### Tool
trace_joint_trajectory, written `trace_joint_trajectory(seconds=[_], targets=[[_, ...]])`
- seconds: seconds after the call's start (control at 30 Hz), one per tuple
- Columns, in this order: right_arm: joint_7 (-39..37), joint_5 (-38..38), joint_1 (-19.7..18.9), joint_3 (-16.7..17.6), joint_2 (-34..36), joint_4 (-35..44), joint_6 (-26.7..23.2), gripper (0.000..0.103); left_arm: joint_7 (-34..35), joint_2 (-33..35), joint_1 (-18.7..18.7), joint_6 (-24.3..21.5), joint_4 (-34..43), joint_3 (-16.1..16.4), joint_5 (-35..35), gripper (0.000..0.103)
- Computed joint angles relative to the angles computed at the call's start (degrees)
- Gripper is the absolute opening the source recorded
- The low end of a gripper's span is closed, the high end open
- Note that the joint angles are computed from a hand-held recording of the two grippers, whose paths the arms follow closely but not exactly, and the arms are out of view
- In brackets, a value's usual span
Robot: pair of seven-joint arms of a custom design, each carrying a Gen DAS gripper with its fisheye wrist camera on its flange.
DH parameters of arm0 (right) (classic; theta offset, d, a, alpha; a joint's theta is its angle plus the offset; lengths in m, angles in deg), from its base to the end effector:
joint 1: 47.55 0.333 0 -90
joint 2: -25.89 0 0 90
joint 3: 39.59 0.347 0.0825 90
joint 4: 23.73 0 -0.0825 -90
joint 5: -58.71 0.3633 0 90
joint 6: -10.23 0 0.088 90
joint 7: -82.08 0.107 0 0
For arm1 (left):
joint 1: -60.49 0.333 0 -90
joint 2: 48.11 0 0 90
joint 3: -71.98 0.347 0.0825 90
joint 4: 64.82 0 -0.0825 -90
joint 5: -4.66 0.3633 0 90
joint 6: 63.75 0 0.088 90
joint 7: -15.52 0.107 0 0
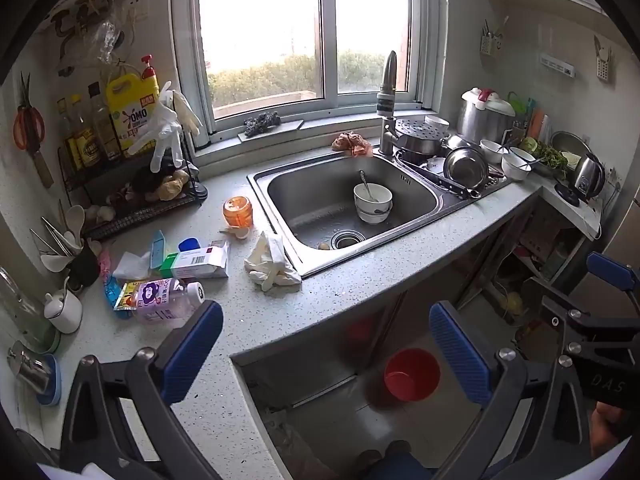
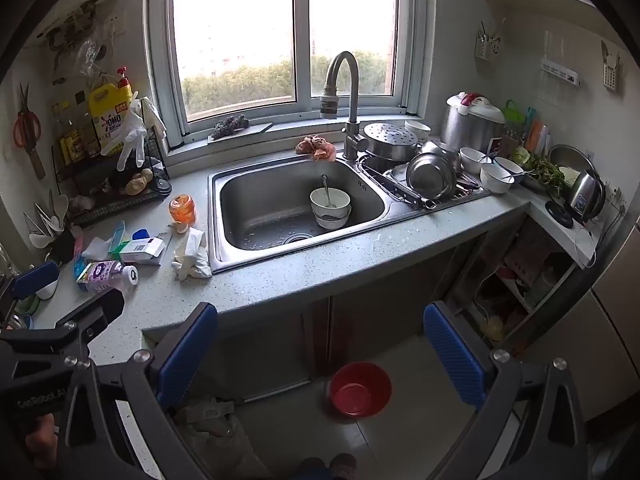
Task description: Collect trash
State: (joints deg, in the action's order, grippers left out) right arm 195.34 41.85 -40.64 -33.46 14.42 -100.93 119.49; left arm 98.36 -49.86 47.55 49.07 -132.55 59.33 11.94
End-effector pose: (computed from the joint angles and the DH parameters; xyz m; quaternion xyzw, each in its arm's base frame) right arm 0.4367 0.0911 0.8997 -0.5856 0.7060 -0.3051 0.2560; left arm 0.4606 -0.2157 0.8967 -0.5349 0.7432 -0.3160 0.2483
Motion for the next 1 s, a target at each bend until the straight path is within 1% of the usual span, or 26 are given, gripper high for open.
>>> trace_joint_trajectory(seconds=[0.1, 0.13, 0.23, 0.27, 0.37, 0.4, 0.43, 0.63, 0.83, 0.93, 1.0], targets=[[-0.37, 0.85, 0.07, -0.34, 0.66, 1.28, -0.91, 0.103, -0.47, -0.02, -0.05, 0.00, -0.12, -0.10, 0.65, 0.103], [-0.59, 1.00, 0.08, -0.48, 0.74, 1.43, -0.90, 0.103, -0.58, -1.34, 0.04, 1.32, -2.13, 0.03, 0.16, 0.103], [-0.48, 1.06, 0.22, -0.32, 0.04, -0.05, -0.19, 0.103, 0.03, -0.85, 0.25, 0.36, -1.56, 0.30, -1.28, 0.103], [-0.58, 1.27, 0.25, -0.35, -0.07, -0.43, -0.10, 0.103, 0.41, 0.26, 0.36, -1.12, 0.45, 0.42, -1.87, 0.103], [-0.28, 1.38, 0.35, -0.14, 0.03, -0.52, -0.82, 0.103, 0.67, 0.43, 0.42, -1.07, 0.40, 0.33, -1.60, 0.103], [-1.55, 1.84, 0.23, -0.36, 1.16, 1.78, -2.02, 0.103, 0.44, 0.34, 0.31, -0.95, 0.23, 0.17, -1.24, 0.103], [-1.63, 1.89, 0.34, -0.43, 1.33, 2.08, -2.36, 0.103, 0.48, 0.36, 0.29, -0.98, 0.21, 0.16, -1.25, 0.103], [-2.14, 2.39, 0.73, -0.89, 1.81, 2.88, -2.69, 0.103, 0.78, 0.68, 0.29, -1.17, 0.53, 0.18, -1.53, 0.103], [-4.77, 4.58, 0.97, -1.79, 2.00, 3.10, -2.09, 0.103, 2.34, 1.26, 0.27, -2.68, 2.28, 0.20, -2.98, 0.103], [-6.28, 5.80, 0.92, -2.11, 1.20, 1.68, -0.13, 0.103, 4.03, 1.28, 0.28, -3.05, 2.81, 0.22, -3.84, 0.103], [-7.23, 5.68, 0.77, -2.01, 0.50, 0.52, 1.52, 0.103, 4.02, 0.83, 0.28, -2.04, 2.06, 0.20, -3.08, 0.103]])
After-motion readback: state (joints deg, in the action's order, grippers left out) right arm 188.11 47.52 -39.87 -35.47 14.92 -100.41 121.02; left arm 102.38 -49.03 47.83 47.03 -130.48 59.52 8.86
